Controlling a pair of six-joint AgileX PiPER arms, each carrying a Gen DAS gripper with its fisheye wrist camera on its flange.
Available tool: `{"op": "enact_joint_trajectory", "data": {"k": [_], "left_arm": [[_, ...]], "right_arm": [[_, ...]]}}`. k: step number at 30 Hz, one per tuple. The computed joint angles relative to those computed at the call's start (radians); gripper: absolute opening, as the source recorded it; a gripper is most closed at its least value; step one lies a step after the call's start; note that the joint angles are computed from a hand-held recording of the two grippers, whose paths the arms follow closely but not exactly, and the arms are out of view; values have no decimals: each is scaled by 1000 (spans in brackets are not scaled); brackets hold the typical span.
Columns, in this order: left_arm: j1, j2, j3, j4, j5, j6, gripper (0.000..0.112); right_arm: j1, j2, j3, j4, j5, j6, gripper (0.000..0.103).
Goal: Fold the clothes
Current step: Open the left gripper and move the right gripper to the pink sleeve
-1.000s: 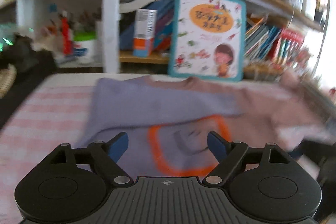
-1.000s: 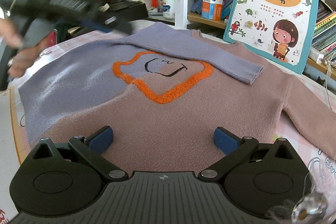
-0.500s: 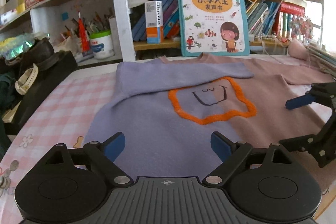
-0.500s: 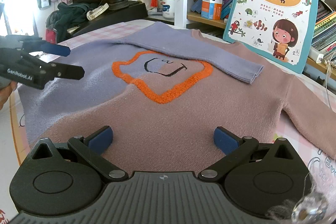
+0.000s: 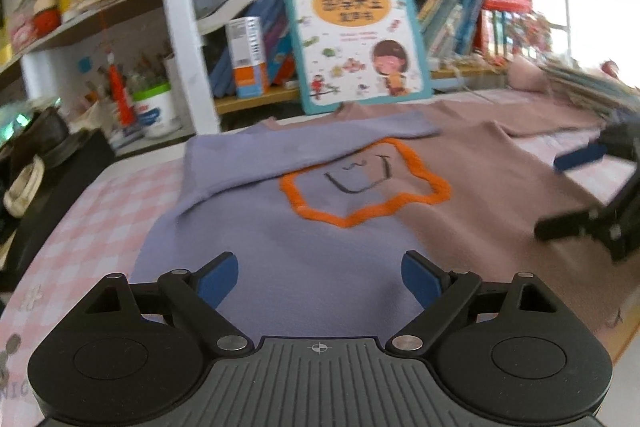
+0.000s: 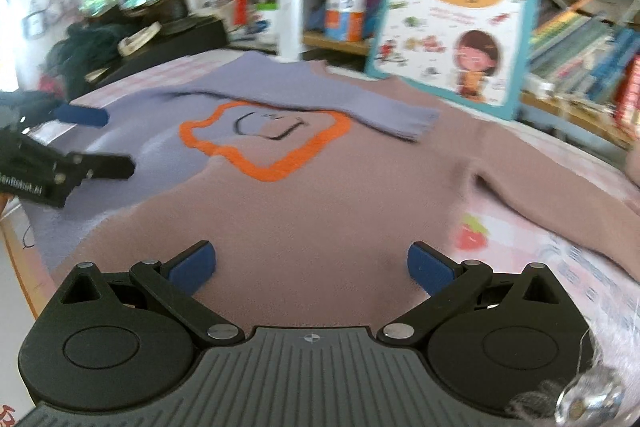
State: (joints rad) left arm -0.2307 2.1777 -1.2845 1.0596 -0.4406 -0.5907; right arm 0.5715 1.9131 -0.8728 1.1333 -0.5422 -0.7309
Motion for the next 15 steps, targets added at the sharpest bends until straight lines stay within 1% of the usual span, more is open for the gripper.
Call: {"op": "enact_joint_trajectory", "data": {"k": [2, 3, 6, 10, 13, 15], "left_arm": [[-7, -6, 22, -41, -22, 76, 91], [-10, -10, 33, -61, -32, 114, 92], [-26, -20, 71, -159, -49, 259, 92], [-52, -29, 110, -270, -60, 433, 92], [-47, -31, 112, -237, -75, 416, 92], [-40, -29, 102, -211, -72, 372, 92]], "right_arm": [[52, 3, 0, 171, -103, -108, 103], [76, 6, 2, 230, -158, -136, 103], [118, -6, 40, 291, -263, -89, 103], [135, -24, 81, 332, -346, -11, 103], [124, -47, 101, 385, -374, -4, 103], [102, -72, 119, 414, -370, -7, 103]]}}
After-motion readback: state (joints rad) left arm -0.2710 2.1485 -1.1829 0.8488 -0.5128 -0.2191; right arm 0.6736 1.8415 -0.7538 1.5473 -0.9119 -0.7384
